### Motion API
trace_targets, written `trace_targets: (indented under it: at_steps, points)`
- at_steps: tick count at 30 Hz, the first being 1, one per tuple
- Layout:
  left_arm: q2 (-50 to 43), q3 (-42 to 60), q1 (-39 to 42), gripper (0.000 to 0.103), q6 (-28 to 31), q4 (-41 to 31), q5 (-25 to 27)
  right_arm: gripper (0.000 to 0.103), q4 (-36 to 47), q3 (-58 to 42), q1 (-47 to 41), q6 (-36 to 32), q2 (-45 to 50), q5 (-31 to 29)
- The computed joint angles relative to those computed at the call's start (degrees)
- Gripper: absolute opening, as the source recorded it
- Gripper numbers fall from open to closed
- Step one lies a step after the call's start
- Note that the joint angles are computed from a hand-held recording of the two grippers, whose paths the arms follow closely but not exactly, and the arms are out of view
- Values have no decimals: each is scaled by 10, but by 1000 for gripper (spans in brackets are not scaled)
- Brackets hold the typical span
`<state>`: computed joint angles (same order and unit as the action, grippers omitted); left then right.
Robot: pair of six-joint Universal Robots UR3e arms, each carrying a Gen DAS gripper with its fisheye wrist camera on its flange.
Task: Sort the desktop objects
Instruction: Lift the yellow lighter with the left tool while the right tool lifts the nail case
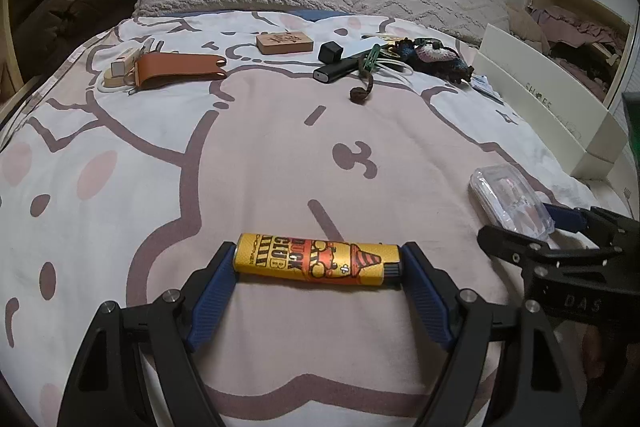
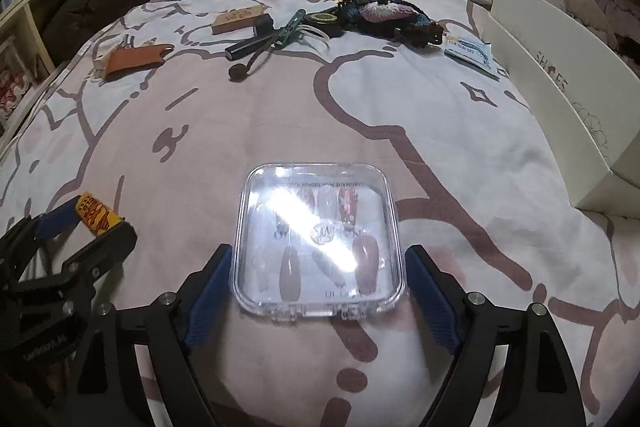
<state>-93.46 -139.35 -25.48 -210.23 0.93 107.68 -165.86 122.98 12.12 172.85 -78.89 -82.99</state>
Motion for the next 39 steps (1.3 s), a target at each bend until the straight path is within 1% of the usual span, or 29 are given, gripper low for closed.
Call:
trace_targets:
  at_steps: [2,3,4,6,9,12,19,23,27,36,39]
  points:
    - [-4,2,-3,83,-1,0,5,85,-11,1,0,3,7,-1]
    - [-5,3,-4,87,0,0,5,85,-20,3,1,5,10,-2]
    - [-6,3,-5,94,0,0,5,85,-30,8,1,7,10,-3]
    - [-10,4,-10,97,-2,4,10,85,-54,20,4,10,10,-7]
    - [-16,7,-15,97,-5,5,18,85,-87,35,8,13,14,-13]
    - [-19,10,-22,97,-15,3,30,85,-112,51,-3,11,15,3]
    - [-3,-27,-2,97,-33,47,7,85,-133,58,-3,10,20,3]
    - [-13,-10,-14,97,-36,27,22,85,-137,62,-8,9,20,10]
    - [-16,-4,-18,96,-37,19,29,85,-138,64,-10,8,19,13]
    - [-36,16,-40,81,-43,3,68,85,-143,67,-10,10,19,12]
    - [-38,23,-47,81,-47,-7,76,85,-146,70,-11,9,17,13]
